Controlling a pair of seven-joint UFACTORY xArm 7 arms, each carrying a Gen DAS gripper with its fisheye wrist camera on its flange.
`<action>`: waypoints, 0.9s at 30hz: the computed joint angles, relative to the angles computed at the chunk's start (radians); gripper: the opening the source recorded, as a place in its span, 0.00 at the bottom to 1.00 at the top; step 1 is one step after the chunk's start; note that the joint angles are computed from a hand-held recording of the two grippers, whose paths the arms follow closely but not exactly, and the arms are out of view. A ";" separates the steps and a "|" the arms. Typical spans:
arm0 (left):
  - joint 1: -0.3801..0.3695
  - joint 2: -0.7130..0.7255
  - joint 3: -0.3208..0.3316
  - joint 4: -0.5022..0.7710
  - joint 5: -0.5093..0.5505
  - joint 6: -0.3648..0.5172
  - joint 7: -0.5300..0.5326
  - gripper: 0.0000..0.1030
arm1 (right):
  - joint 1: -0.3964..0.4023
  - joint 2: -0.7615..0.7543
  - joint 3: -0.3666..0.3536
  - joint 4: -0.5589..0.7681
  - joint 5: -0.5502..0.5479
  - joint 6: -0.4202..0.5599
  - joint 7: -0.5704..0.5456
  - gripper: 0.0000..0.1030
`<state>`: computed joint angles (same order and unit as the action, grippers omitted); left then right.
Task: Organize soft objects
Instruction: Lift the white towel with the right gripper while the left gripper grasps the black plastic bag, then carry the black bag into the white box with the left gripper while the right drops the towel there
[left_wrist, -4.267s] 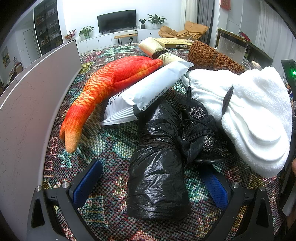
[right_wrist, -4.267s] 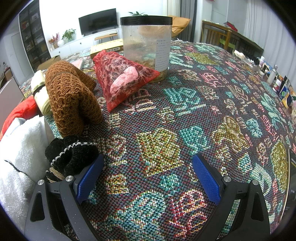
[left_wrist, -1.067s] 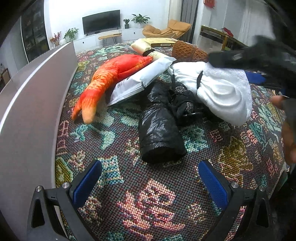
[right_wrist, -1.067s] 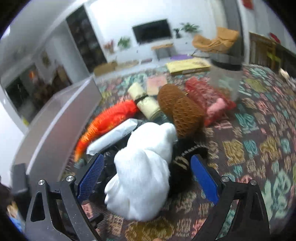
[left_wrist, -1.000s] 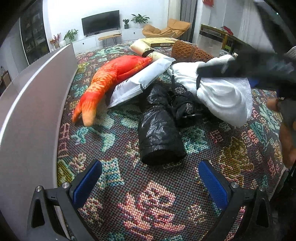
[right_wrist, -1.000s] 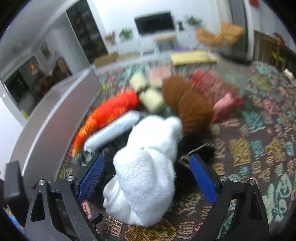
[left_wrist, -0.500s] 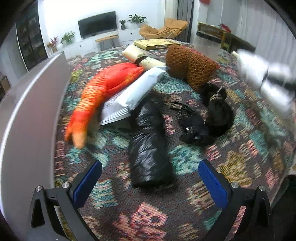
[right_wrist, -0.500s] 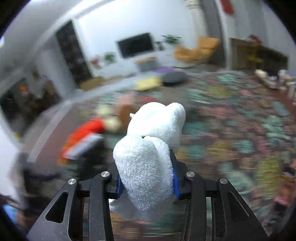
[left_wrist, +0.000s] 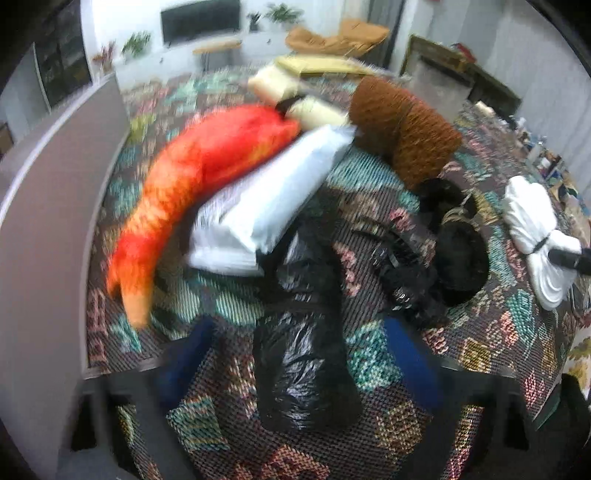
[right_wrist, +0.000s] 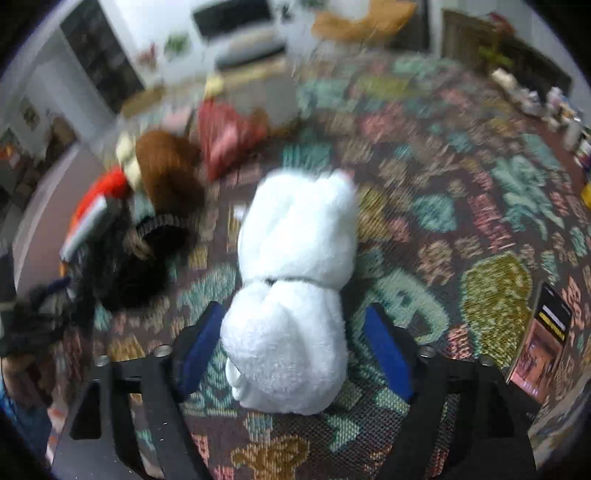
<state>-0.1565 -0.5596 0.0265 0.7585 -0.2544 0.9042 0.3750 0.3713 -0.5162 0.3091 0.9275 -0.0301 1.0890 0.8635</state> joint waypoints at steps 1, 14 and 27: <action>0.028 -0.015 -0.025 -0.011 0.013 -0.013 -0.005 0.47 | 0.000 0.030 0.002 0.021 -0.013 0.032 -0.023 0.74; -0.009 -0.182 0.082 -0.028 -0.111 0.173 0.050 0.35 | -0.136 0.169 -0.054 0.257 -0.247 0.025 -0.115 0.38; 0.023 -0.137 0.196 0.190 -0.235 0.239 0.067 0.35 | -0.072 0.390 -0.038 0.585 -0.325 -0.027 -0.156 0.38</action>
<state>-0.1339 -0.6970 0.2221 0.9488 -0.4898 1.1429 0.4422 0.2994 -0.1265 0.2713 1.5124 -0.3551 1.0624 0.7074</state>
